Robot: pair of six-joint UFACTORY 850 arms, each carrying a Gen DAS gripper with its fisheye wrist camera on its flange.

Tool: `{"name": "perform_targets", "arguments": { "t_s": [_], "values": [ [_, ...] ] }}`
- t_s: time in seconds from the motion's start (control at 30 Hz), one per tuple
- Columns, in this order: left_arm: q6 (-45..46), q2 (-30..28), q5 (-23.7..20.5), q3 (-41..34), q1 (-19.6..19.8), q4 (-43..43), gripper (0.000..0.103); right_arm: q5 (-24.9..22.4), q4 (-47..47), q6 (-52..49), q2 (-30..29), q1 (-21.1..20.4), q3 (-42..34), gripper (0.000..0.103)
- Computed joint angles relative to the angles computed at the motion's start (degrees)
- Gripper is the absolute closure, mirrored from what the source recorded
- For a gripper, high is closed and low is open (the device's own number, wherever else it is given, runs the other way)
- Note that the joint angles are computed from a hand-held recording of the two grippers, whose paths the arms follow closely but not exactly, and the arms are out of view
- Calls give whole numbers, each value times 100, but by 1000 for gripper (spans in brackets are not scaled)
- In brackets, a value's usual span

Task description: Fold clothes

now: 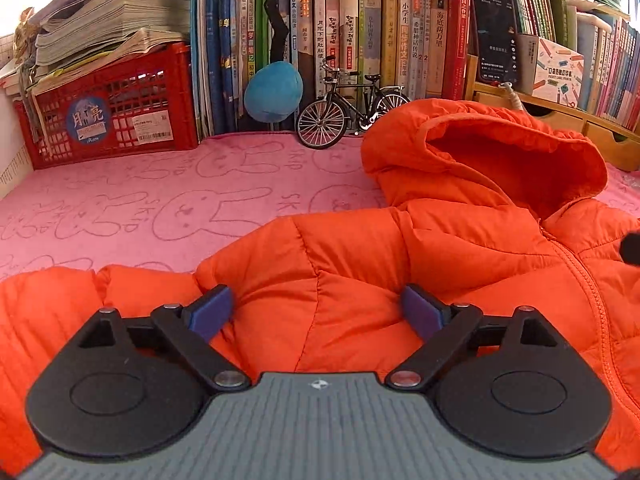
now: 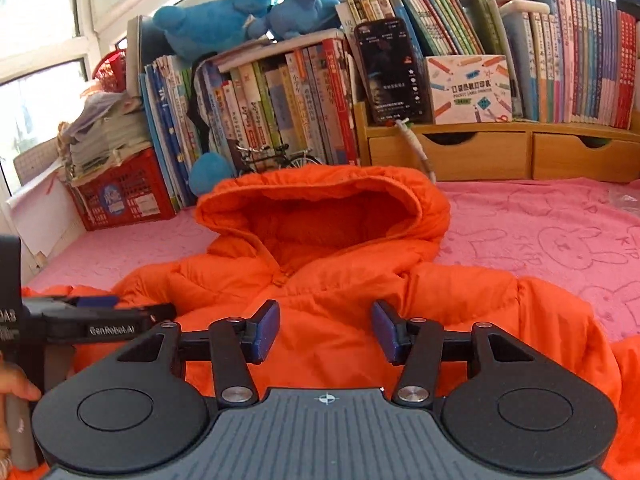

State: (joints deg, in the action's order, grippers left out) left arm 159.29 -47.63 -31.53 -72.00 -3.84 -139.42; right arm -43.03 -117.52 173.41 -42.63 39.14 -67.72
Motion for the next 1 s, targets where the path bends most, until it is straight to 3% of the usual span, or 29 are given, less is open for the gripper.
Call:
{"name": "perform_targets", "arguments": {
  "t_s": [0.1, 0.13, 0.2, 0.23, 0.27, 0.3, 0.37, 0.43, 0.53, 0.6, 0.7, 0.77, 0.8, 0.83, 0.9, 1.0],
  "values": [
    [-604, -38, -76, -81, 87, 423, 9, 815, -766, 119, -331, -414, -837, 32],
    [-831, -56, -102, -121, 116, 592, 9, 1161, -630, -236, -549, -508, -1285, 24],
    [-1194, -91, -161, -187, 164, 862, 9, 1805, 195, -1430, -1054, -659, -2278, 22],
    [-1324, -110, -184, -218, 173, 959, 9, 2017, 648, -2030, -1337, -729, -2765, 36],
    [-1470, -127, -224, -245, 193, 1085, 7, 2107, 1137, -2629, -1607, -778, -3194, 59],
    [-1561, -136, -257, -257, 207, 1153, 7, 2034, 1690, -3229, -1829, -798, -3530, 95],
    [-1710, -150, -318, -276, 233, 1254, 7, 1304, 2722, -4408, -2179, -769, -4141, 96],
    [-1743, -162, -331, -288, 234, 1256, 6, 445, 2989, -4848, -2410, -733, -4573, 96],
    [-1701, -170, -298, -298, 213, 1237, 4, -720, 2013, -3941, -2275, -687, -4320, 97],
    [-1644, -177, -252, -308, 190, 1200, 3, -605, 1941, -3758, -2150, -759, -4158, 96],
    [-1654, -187, -258, -316, 189, 1203, 3, 385, 1933, -3630, -1944, -871, -3840, 90],
    [-1696, -193, -273, -324, 195, 1232, 3, 927, 1550, -3405, -1770, -847, -3499, 76],
    [-1709, -195, -279, -326, 197, 1242, 3, 1070, 1099, -3032, -1605, -810, -3179, 56],
    [-1720, -197, -285, -326, 200, 1251, 3, 977, 779, -2692, -1418, -713, -2827, 43],
    [-1725, -198, -291, -325, 200, 1252, 3, 586, 527, -2313, -1077, -498, -2187, 41],
    [-1683, -196, -269, -323, 188, 1212, 2, -144, 1073, -2517, -679, -165, -1491, 41]
  ]
}}
